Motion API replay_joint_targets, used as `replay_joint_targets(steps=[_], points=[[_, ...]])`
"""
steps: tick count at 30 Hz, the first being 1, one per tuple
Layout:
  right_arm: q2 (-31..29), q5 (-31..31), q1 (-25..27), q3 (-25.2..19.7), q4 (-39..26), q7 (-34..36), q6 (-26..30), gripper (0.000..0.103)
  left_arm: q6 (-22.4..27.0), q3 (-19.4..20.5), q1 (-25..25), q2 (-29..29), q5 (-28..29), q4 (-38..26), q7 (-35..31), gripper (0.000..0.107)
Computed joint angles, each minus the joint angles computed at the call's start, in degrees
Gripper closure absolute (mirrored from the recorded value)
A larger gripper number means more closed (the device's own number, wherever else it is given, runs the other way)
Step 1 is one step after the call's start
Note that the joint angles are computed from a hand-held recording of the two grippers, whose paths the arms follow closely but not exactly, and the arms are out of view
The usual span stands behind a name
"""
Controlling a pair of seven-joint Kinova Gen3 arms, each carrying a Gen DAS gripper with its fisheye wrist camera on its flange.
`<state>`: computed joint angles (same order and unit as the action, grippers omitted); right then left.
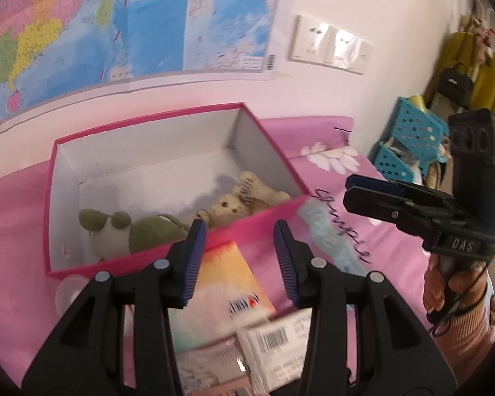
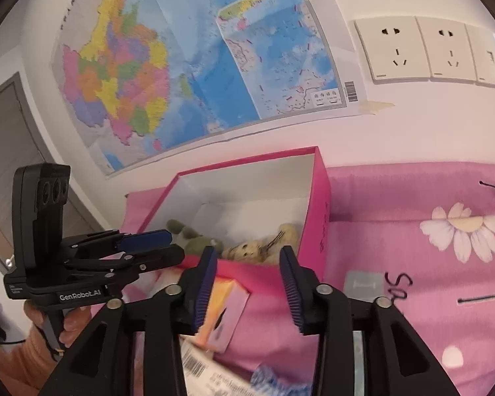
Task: Organize soft objects
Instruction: 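Move the right gripper to the blue gingham scrunchie and grasp it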
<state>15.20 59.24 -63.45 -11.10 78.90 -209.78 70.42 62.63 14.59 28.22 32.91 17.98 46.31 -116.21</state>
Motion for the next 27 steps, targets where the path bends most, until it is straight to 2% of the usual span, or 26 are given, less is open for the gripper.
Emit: replay_joint_targets(steps=[6,11,14,21,27], points=[[-0.38,2.59,-3.63,-1.44,0.28,-3.41,2.61,0.049,-1.8,2.6,-4.72,-5.25,5.29,9.67,-6.86,0.061],[0.63,0.79,-5.93,-2.22,-0.72,-4.51,5.57,0.046,-2.79,3.17,-6.41,-7.88,8.29,15.77,-11.4,0.061],[1.1,-1.81,-6.52,-2.41,0.07,-6.61,5.55,0.044,-1.82,2.99,-6.01,-7.72,8.62,16.6,-12.36,0.061],[2.47,-8.93,-5.57,-2.08,3.05,-11.42,1.59,0.044,-0.48,2.24,-3.14,-6.4,6.3,16.87,-11.58,0.061],[3.67,-10.57,-5.64,-0.96,4.29,-12.46,-0.82,0.044,0.61,1.98,-1.91,-5.24,4.95,16.29,-10.27,0.061]])
